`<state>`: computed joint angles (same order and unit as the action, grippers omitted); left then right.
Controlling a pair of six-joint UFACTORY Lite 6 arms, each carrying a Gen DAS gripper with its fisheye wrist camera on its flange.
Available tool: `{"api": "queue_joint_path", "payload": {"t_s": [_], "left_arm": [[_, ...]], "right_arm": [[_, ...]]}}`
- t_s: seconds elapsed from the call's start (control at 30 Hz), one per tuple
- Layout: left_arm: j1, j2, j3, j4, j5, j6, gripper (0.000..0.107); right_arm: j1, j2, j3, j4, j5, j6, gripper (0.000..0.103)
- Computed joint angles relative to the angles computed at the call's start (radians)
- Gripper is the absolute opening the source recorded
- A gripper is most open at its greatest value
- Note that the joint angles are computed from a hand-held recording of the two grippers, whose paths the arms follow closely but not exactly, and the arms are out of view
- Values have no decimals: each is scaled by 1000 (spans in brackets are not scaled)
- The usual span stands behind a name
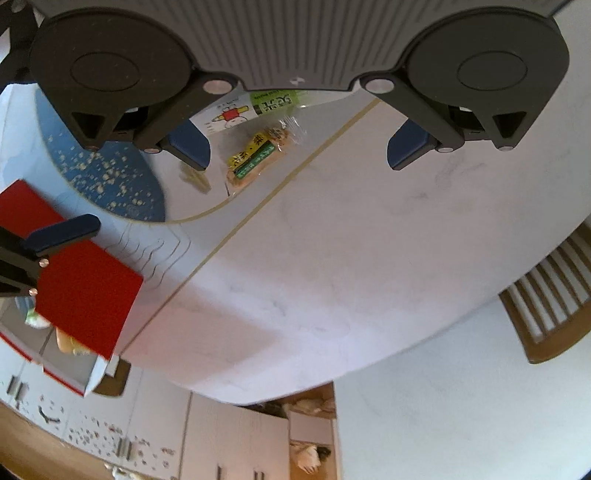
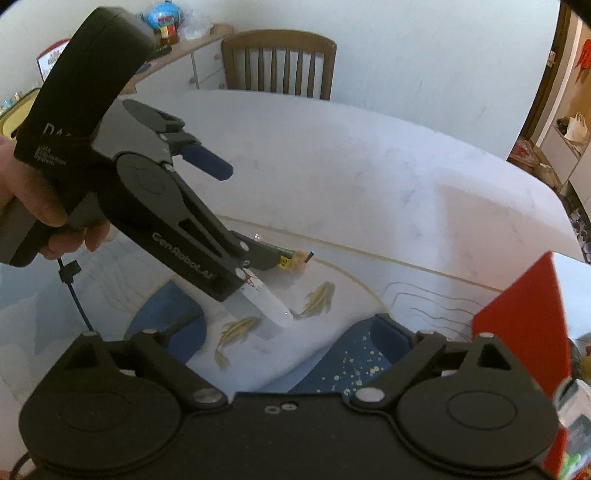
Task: Organize objects
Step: 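Withdraw both tools from the box toward the remaining table items, then grasp small snack packet with left gripper while right grasps white glue stick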
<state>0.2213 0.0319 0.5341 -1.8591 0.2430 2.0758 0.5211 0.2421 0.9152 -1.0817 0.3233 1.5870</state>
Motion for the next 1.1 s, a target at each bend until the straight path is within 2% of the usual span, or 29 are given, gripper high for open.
{"api": "queue_joint_path", "payload": {"t_s": [0.37, 0.5, 0.67, 0.73, 0.83, 0.9, 0.93, 1.0, 1.1], "left_arm": [[-3, 222, 114, -198, 40, 302, 103], [-12, 233, 95, -393, 51, 535, 102], [-6, 232, 57, -545, 114, 713, 101], [5, 230, 46, -529, 140, 705, 96], [29, 226, 46, -407, 168, 590, 79], [44, 216, 44, -307, 184, 500, 63], [48, 212, 44, -275, 188, 469, 60], [47, 202, 38, -265, 189, 461, 46], [44, 192, 36, -256, 183, 446, 31]], "right_arm": [[-57, 127, 76, 16, -64, -64, 88], [-63, 161, 102, 0, -76, -70, 85], [-62, 210, 138, -18, -77, -73, 78], [-61, 225, 148, -12, -79, -83, 76], [-60, 240, 158, -22, -84, -81, 70], [-58, 257, 172, -22, -91, -86, 64], [-57, 265, 178, -14, -93, -96, 64], [-52, 276, 187, -43, -91, -64, 64], [-44, 290, 200, -88, -90, -8, 61]]}}
